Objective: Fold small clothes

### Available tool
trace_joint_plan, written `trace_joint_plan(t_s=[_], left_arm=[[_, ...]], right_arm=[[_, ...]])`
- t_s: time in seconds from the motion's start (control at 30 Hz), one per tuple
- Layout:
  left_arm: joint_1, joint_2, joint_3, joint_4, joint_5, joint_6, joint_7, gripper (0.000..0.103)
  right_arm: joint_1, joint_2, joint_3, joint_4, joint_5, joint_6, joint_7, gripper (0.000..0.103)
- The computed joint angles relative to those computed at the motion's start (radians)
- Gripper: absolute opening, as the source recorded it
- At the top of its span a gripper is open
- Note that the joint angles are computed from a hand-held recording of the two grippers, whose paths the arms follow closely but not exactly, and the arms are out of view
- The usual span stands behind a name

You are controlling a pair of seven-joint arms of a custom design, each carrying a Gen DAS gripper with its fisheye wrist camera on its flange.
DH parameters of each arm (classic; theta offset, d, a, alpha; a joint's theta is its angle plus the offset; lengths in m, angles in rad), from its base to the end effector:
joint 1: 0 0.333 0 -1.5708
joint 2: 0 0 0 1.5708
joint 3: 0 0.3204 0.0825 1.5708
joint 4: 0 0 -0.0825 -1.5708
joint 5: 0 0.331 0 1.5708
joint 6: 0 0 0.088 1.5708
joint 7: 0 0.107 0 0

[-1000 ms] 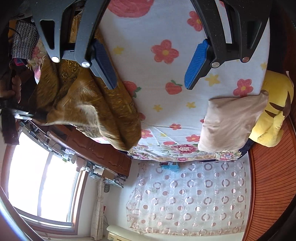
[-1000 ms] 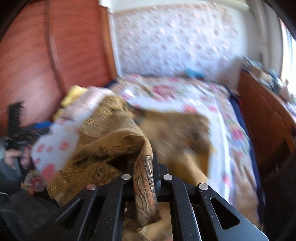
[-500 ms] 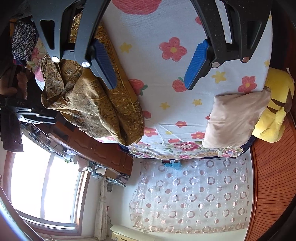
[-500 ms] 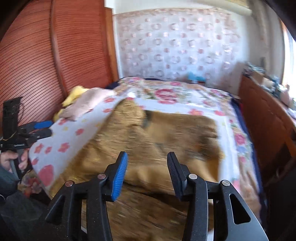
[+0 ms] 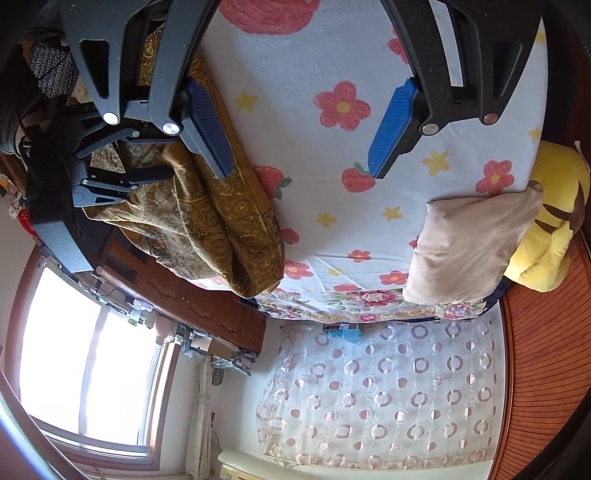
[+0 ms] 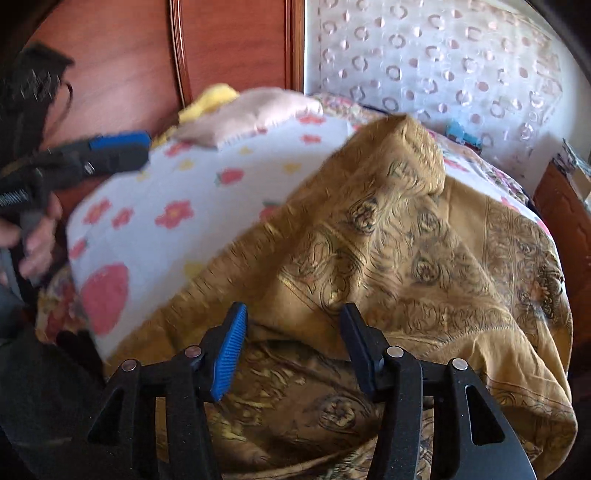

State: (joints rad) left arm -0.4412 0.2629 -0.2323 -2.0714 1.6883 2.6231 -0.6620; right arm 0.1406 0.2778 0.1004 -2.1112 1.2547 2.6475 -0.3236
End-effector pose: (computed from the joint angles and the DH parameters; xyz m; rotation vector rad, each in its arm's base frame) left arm 0.4236 -0.3603 0.3604 -1.7979 1.5726 -0.9754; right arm 0.5432 0.1050 0.3398 -2.3294 0.6174 -0.2941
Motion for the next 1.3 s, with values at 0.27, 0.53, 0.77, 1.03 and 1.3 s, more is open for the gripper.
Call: trace_joint_plan(t_s=[0.27, 0.53, 0.77, 1.03, 1.3], left_arm=[[-0.003, 0.009, 0.001, 0.007, 0.003, 0.008, 0.003, 0.076], [-0.007, 0.032, 0.002, 0.028, -0.004, 0.021, 0.015, 0.076], [-0.021, 0.061, 0.008, 0.057, -0.03, 0.035, 0.052, 0.076], [-0.04, 0.092, 0.017, 0.089, -0.039, 0.065, 0.08, 0.076], [-0.057, 0.143, 0.029, 0.152, -0.085, 0.112, 0.156, 0.076]], right_arm=[[-0.056, 0.032, -0.016, 0.124, -0.065, -0.085, 0.057, 0.006], [-0.085, 0.215, -0.038, 0.516, -0.084, 0.1, 0.235, 0.006], [0.033, 0.536, -0.2, 0.933, -0.452, 0.131, 0.789, 0.006], [0.011, 0.471, -0.131, 0.799, -0.558, 0.154, 0.864, 0.026], [-0.302, 0.144, 0.175, 0.282, -0.202, 0.101, 0.342, 0.047]])
